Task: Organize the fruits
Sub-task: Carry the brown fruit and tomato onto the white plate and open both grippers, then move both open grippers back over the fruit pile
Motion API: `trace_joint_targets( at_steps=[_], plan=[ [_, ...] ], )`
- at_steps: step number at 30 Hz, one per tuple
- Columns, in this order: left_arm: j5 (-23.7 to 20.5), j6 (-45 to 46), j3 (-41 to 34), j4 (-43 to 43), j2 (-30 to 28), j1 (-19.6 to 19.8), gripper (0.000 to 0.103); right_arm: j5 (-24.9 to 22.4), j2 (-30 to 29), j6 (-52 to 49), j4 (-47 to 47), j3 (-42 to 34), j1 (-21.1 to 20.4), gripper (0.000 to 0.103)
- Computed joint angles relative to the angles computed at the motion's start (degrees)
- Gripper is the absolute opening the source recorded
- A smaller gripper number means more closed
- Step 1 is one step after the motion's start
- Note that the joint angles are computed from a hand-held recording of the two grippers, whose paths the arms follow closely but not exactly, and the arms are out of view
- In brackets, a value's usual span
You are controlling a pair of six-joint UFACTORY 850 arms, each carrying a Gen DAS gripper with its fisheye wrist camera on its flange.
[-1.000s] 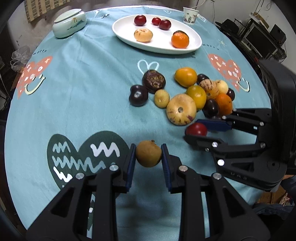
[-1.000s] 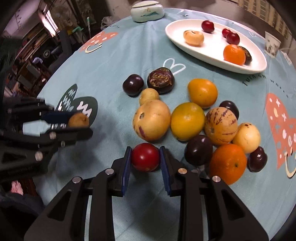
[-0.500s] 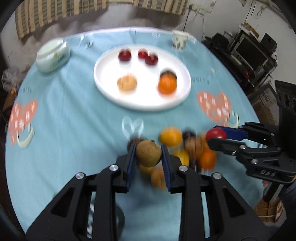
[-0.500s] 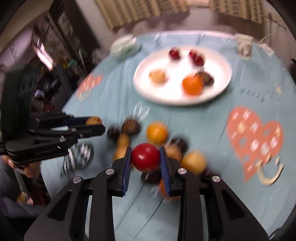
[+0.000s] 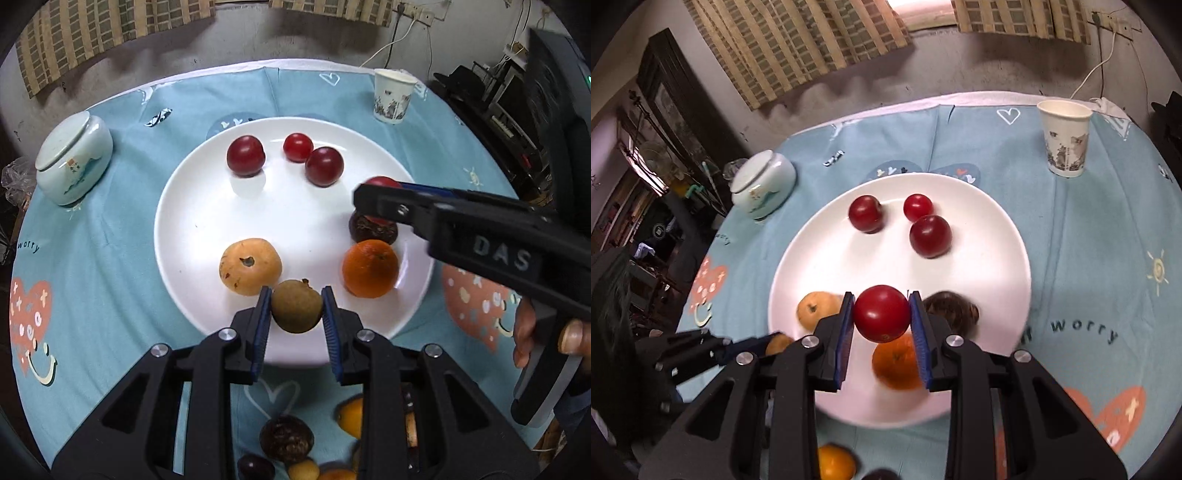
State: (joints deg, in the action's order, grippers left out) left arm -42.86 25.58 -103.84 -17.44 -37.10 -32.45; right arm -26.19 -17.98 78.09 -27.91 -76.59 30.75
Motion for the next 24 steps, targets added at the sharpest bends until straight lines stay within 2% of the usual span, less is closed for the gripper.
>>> trace_joint_targets(
  at_steps=[3, 5, 8, 11, 13, 14, 19, 21, 24],
  plan=[
    [-0.06, -0.29, -1.54, 0.66, -1.50, -0.06, 0.032, -0.89, -2.50, -8.16, 7.76, -2.37, -1.37, 0.031],
    [1.68, -0.12, -1.12, 0.65, -1.21, -0.06, 0.057, -2.93, -3.74, -11.39, 11.18, -3.67, -1.91, 0.031],
    [2.27, 0.18, -0.85, 0.49, -0.89, 0.10, 0.057, -3.05, -3.77, -11.78, 11.92, -3.27, -2.15, 0.031],
    [2.07, -1.09, -0.66, 0.83, -0.61, 0.42, 0.057, -0.36, -2.16, -11.21, 12.66, -0.98, -2.36, 0.034],
    [1.79, -2.37, -0.30, 1.25, -0.25, 0.61, 0.057, -0.32, -1.12, -5.56, 8.88, -0.07, -1.92, 0.072],
    [1.54, -2.57, 0.01, 0.97, 0.10, 0.75, 0.057, 0.83, -0.37, -2.73, 6.28, 0.78, -1.74, 0.074],
    [3.01, -1.58, 4.37, -0.50, 4.15, 1.56, 0.058, 0.71, 1.68, -2.10, 5.65, 1.49, -0.75, 0.074],
    [4.23, -0.55, 7.23, -1.65, 6.65, 2.32, 0.061, -1.13, 2.88, -4.75, 6.84, 1.90, 1.07, 0.074],
    [5.32, 2.09, 12.17, -4.35, 10.64, 3.86, 0.066, -10.70, 2.91, -4.67, -0.72, 1.58, 7.22, 0.074]
  ],
)
